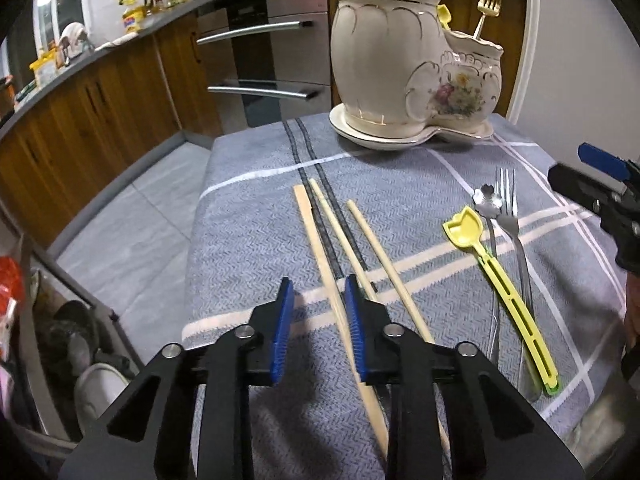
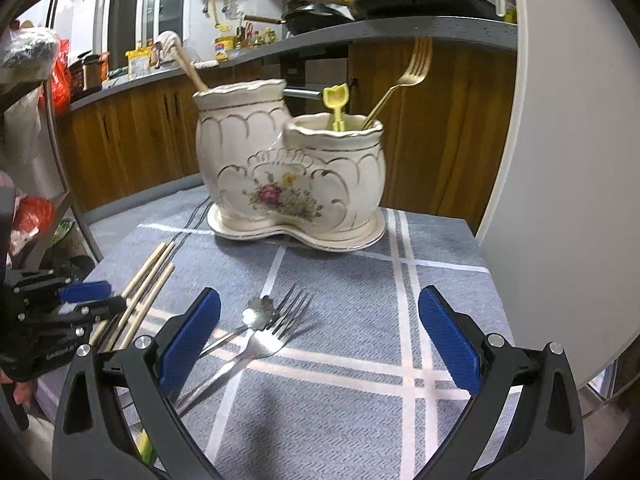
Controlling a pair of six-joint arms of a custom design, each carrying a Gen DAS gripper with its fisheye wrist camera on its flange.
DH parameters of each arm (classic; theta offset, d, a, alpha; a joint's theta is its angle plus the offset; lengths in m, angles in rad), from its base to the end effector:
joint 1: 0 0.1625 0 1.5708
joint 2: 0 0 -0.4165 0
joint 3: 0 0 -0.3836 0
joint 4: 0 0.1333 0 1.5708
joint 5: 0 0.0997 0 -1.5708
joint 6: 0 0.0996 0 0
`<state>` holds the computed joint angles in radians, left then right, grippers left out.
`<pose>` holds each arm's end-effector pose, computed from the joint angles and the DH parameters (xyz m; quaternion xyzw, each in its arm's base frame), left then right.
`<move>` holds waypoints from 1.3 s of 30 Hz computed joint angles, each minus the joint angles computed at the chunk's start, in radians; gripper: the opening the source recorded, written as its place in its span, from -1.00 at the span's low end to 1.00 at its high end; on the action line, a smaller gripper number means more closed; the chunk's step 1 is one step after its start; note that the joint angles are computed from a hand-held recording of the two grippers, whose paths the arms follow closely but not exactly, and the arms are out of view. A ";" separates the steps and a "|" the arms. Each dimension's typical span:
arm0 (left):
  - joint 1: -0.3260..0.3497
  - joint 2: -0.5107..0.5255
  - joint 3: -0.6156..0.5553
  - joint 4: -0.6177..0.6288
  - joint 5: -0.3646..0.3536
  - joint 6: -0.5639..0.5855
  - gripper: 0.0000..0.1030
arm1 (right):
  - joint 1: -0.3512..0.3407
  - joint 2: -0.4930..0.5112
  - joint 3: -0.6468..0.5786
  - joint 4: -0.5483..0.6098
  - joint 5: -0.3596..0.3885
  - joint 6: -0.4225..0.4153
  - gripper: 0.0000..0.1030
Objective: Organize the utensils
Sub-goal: 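Lower the left tool onto a wooden chopstick while the right tool reaches the yellow spoon, then grasp the chopstick with the left tool while the right tool grasps the yellow spoon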
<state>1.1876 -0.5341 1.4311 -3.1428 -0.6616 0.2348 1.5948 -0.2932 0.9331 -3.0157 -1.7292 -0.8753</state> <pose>-0.0704 -0.7414 0.0893 0.1193 0.8518 -0.3274 0.3911 0.1379 -0.8434 0.0575 0.3707 -0.8395 0.3256 0.2275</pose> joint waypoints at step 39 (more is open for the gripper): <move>-0.001 -0.035 0.059 -0.141 -0.041 0.081 -0.87 | 0.033 0.013 -0.051 0.296 0.050 0.059 -0.86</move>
